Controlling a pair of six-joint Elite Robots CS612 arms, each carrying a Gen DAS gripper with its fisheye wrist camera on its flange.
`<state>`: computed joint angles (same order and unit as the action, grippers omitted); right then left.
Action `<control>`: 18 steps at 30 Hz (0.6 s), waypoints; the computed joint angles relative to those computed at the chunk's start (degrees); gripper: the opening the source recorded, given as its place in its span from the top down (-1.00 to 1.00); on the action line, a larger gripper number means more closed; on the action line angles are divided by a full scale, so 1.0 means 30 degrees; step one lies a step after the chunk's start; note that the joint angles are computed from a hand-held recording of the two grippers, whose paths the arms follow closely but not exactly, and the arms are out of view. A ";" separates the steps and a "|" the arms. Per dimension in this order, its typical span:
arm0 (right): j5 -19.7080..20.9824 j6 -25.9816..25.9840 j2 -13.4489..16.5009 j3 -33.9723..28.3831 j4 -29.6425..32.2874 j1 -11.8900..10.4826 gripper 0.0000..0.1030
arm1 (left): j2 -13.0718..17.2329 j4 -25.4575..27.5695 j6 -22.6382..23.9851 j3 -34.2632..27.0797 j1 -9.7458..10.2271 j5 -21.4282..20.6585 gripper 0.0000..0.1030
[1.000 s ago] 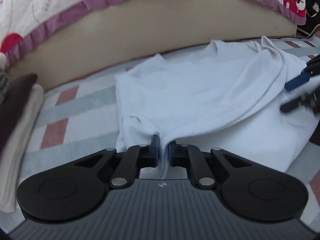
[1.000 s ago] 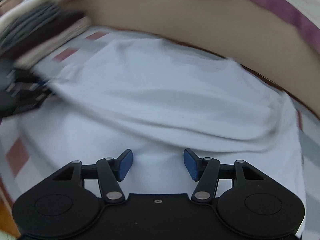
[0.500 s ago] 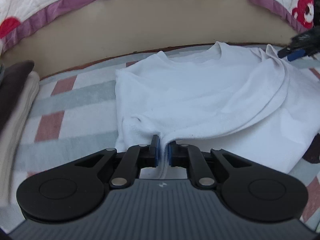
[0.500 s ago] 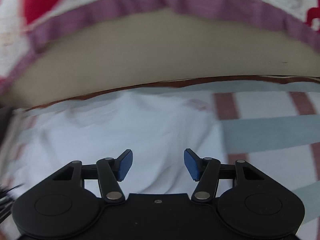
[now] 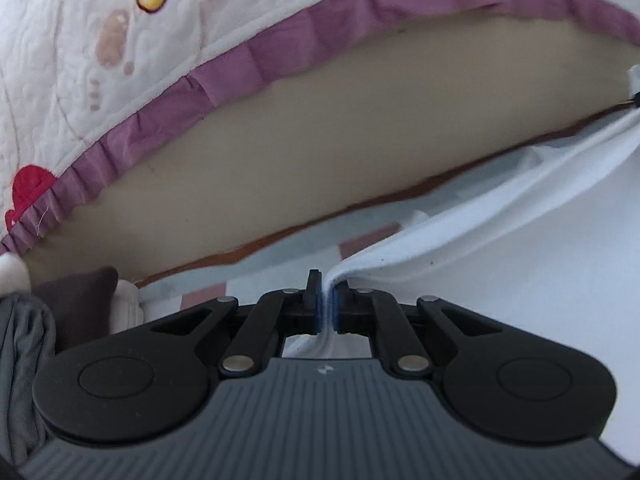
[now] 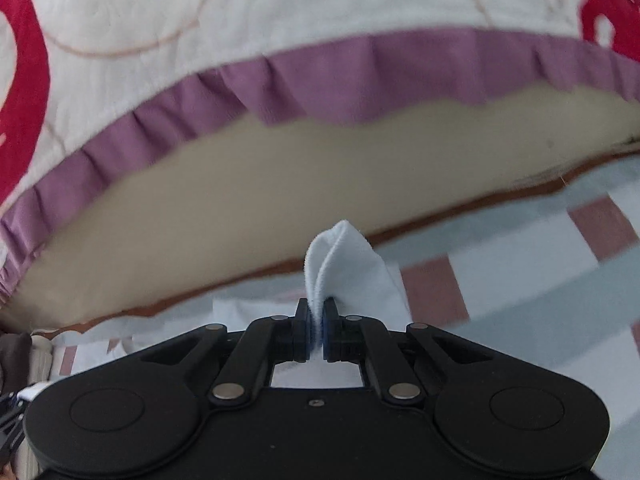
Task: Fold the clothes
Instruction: 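Pinch the hem with both grippers and lift it toward the collar, then lay the hem over the shirt body and open both grippers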
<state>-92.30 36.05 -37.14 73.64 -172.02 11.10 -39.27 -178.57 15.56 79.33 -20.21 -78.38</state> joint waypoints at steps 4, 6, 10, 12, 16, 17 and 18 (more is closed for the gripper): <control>0.1812 0.0503 0.0516 -0.0893 0.0562 -0.0412 -0.04 | 0.1440 0.3304 -0.1321 -0.2457 -0.0379 0.3184 0.37; 0.0327 0.1617 0.0327 -0.0029 -0.0818 -0.0268 -0.25 | 0.1955 0.4299 -0.1908 -0.3154 -0.0386 0.3951 0.13; 0.0948 0.1785 -0.0733 0.2846 -0.2902 -0.0555 -0.25 | 0.1748 0.2556 -0.1707 -0.2041 -0.0438 0.3761 0.11; 0.1682 0.1536 -0.1371 0.4424 -0.3877 -0.0728 -0.25 | 0.1217 0.2544 -0.1672 -0.1217 -0.0466 0.3068 0.10; 0.2937 0.1250 -0.2402 0.7359 -0.6267 -0.0885 -0.25 | -0.0367 0.3340 -0.3031 0.1097 -0.0289 0.0441 -0.16; 0.3223 0.1135 -0.2538 0.7912 -0.6846 -0.0908 -0.25 | -0.0785 0.3522 -0.3596 0.1731 -0.0194 -0.0391 -0.19; 0.3512 0.1022 -0.2666 0.8456 -0.7423 -0.0931 -0.25 | -0.1182 0.3671 -0.4139 0.2340 -0.0089 -0.1252 -0.19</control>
